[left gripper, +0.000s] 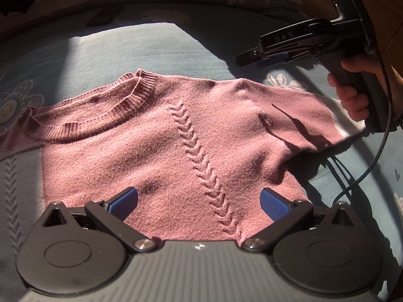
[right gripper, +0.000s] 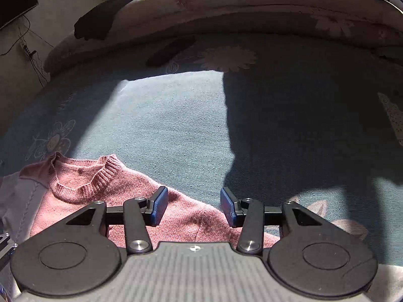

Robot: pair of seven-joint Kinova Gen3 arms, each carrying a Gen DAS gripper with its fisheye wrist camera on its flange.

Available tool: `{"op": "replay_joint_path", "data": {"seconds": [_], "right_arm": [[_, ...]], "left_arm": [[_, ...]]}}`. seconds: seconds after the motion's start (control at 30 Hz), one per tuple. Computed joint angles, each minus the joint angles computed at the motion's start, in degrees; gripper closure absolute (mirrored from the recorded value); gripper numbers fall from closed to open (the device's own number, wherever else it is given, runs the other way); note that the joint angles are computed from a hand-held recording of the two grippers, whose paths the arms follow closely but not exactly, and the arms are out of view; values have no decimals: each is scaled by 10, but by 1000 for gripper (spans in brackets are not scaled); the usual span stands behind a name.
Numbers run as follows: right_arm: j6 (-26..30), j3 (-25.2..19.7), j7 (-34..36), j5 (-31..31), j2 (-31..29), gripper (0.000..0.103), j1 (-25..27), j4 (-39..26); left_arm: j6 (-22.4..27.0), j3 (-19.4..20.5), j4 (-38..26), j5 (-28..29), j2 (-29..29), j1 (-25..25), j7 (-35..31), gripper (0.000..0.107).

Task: Fold clothes

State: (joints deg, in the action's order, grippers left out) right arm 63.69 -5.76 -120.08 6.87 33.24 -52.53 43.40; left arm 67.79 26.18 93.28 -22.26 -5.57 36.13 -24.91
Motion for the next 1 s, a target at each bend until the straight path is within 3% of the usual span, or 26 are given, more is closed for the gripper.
{"op": "replay_joint_path", "data": {"seconds": [0.13, 0.23, 0.37, 0.47, 0.57, 0.63, 0.73, 0.83, 1.0], "right_arm": [[8, 19, -53, 36, -48, 48, -33, 78], [-27, 11, -105, 77, -66, 48, -54, 138], [-47, 0, -150, 123, -52, 48, -63, 160], [-34, 24, -150, 153, -43, 47, -76, 152], [-35, 15, -169, 135, -55, 47, -45, 155], [-10, 20, -171, 154, -66, 44, -56, 148], [9, 20, -198, 189, -92, 30, -77, 168], [15, 11, -245, 203, -106, 28, -79, 206], [-27, 7, -303, 228, -99, 23, -62, 248]], "left_arm": [[3, 2, -5, -8, 4, 1, 8, 5], [11, 4, -10, -16, 12, 7, 11, 5], [26, 1, -20, -19, 26, 22, 10, 5], [33, -3, -27, -22, 32, 34, 7, 5], [34, -7, -31, -22, 37, 44, 5, 5], [32, -10, -34, -24, 40, 49, 8, 5], [22, -14, -36, -27, 44, 54, 12, 5], [14, -18, -39, -29, 49, 59, 10, 5], [18, -21, -44, -28, 57, 71, 3, 5]]}}
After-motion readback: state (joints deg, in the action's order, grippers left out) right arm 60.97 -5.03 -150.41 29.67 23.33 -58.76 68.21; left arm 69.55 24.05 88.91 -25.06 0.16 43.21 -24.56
